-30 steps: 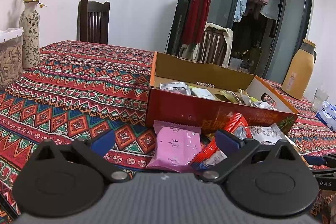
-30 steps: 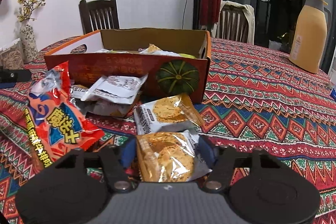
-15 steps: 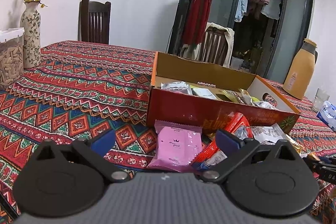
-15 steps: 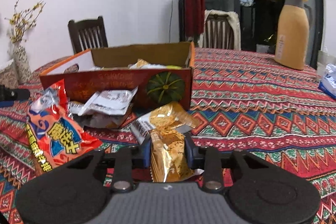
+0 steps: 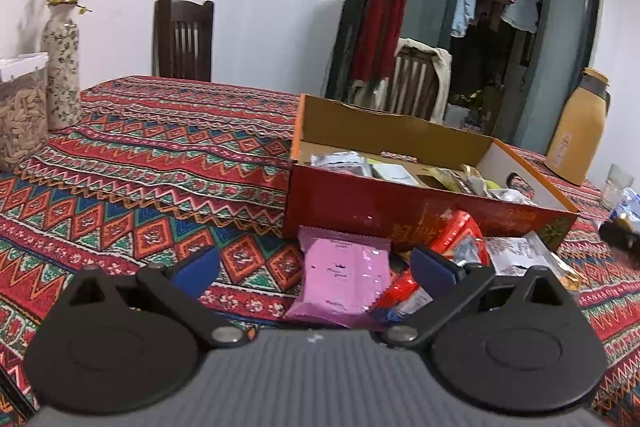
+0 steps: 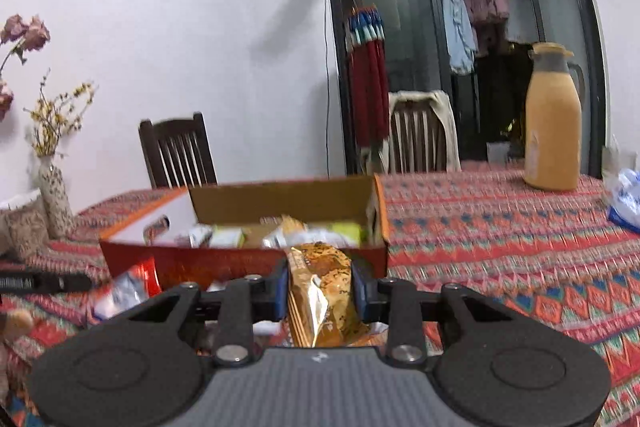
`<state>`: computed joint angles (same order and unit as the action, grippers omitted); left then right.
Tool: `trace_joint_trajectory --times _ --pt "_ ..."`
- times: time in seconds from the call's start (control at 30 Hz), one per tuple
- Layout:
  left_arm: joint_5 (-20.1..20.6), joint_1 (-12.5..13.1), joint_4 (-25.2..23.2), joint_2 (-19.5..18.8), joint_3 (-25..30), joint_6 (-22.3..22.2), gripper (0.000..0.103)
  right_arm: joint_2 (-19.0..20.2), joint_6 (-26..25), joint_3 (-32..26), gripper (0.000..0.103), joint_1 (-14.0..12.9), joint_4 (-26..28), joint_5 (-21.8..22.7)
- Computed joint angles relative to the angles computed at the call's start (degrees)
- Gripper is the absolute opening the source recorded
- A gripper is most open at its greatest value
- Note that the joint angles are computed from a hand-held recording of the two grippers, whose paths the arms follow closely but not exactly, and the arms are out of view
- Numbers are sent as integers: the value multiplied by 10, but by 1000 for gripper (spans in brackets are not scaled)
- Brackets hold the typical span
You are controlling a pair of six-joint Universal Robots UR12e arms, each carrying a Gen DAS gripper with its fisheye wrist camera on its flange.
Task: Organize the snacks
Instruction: 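Lift the golden packet with the right gripper while the left grasps the pink packet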
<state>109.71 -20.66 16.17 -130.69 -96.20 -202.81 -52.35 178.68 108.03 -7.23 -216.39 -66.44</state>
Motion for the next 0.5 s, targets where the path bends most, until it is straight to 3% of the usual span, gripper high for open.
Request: trace_joint_trajectory --times 0.23,0.5 --pt "27 0 -30 3 3 -37 103 21 9 -30 30 10 3 -15" --pt "42 2 -113 21 19 -64 103 25 30 -34 31 13 27 -48"
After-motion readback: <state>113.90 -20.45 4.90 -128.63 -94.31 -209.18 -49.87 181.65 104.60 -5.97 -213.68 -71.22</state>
